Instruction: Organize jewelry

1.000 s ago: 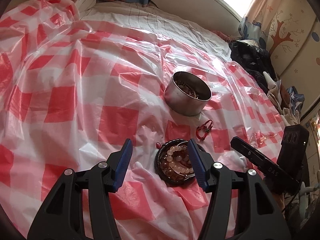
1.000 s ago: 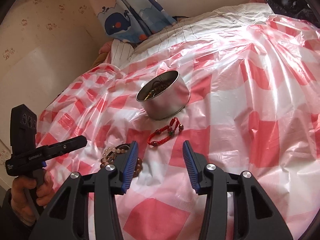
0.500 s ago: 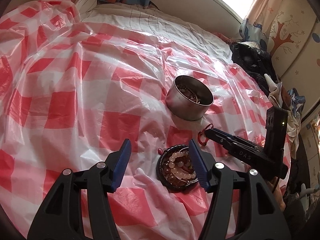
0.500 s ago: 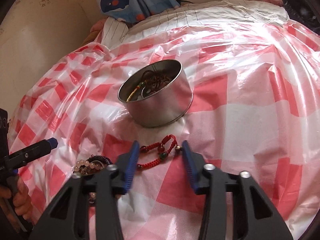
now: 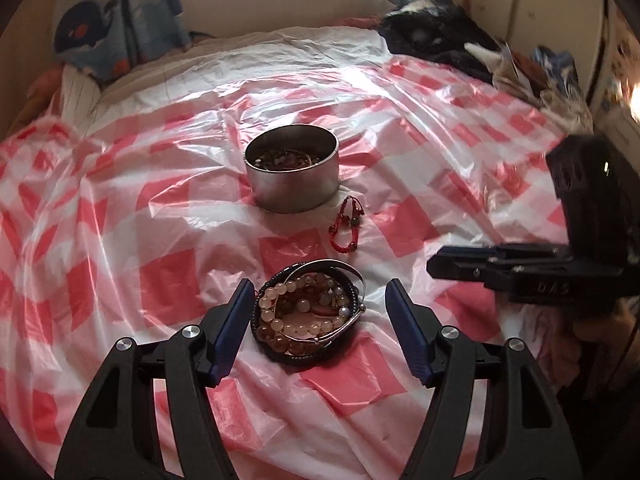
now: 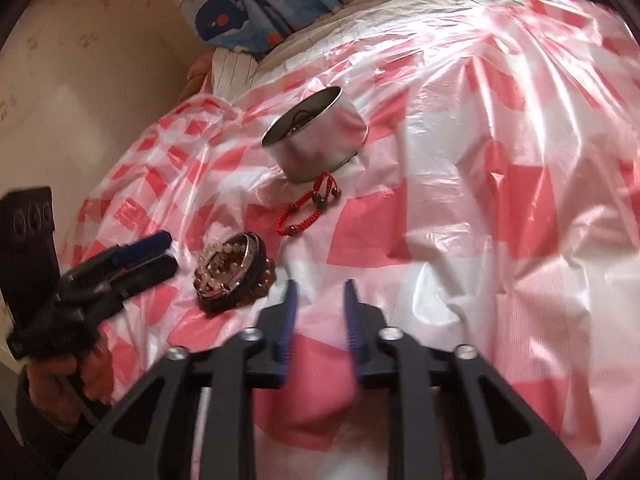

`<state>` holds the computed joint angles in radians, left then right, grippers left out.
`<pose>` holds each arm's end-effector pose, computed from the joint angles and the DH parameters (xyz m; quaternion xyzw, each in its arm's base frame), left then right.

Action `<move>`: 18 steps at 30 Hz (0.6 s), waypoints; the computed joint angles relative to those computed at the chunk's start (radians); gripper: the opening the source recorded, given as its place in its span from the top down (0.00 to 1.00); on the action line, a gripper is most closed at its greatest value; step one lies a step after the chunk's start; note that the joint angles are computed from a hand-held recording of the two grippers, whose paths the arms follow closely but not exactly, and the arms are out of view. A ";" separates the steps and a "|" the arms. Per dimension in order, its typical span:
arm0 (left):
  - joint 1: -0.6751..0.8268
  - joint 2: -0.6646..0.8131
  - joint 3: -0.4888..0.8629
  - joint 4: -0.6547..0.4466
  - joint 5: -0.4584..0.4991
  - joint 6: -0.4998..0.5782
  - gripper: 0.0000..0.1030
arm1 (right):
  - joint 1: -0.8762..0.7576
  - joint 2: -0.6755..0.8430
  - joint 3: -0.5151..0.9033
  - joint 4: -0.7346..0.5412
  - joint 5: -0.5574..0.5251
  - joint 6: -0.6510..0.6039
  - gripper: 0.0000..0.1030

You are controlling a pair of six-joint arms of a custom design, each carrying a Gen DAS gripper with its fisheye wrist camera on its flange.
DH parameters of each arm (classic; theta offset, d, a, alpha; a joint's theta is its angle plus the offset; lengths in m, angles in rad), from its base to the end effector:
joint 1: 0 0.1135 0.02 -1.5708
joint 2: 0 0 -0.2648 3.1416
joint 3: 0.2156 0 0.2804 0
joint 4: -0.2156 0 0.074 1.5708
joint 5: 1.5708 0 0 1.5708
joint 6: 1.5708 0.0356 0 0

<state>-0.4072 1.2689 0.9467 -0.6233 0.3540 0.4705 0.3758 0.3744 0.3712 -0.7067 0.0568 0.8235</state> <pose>0.2549 -0.1234 0.2494 0.4470 0.8249 -0.1579 0.3079 0.1223 0.0461 0.1981 0.2132 0.8831 0.2141 0.3589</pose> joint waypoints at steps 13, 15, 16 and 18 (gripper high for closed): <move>0.029 0.096 0.036 0.092 -0.083 -0.209 0.36 | 0.019 -0.042 -0.046 0.046 0.035 0.044 0.60; 0.139 0.156 0.086 0.063 0.013 -0.301 0.36 | 0.034 -0.038 -0.048 0.053 0.051 0.048 0.58; 0.183 0.188 0.110 0.043 0.063 -0.333 0.36 | 0.044 -0.028 -0.046 0.056 0.064 0.049 0.58; 0.264 0.260 0.158 -0.004 0.178 -0.386 0.36 | 0.063 -0.005 -0.042 0.067 0.084 0.049 0.56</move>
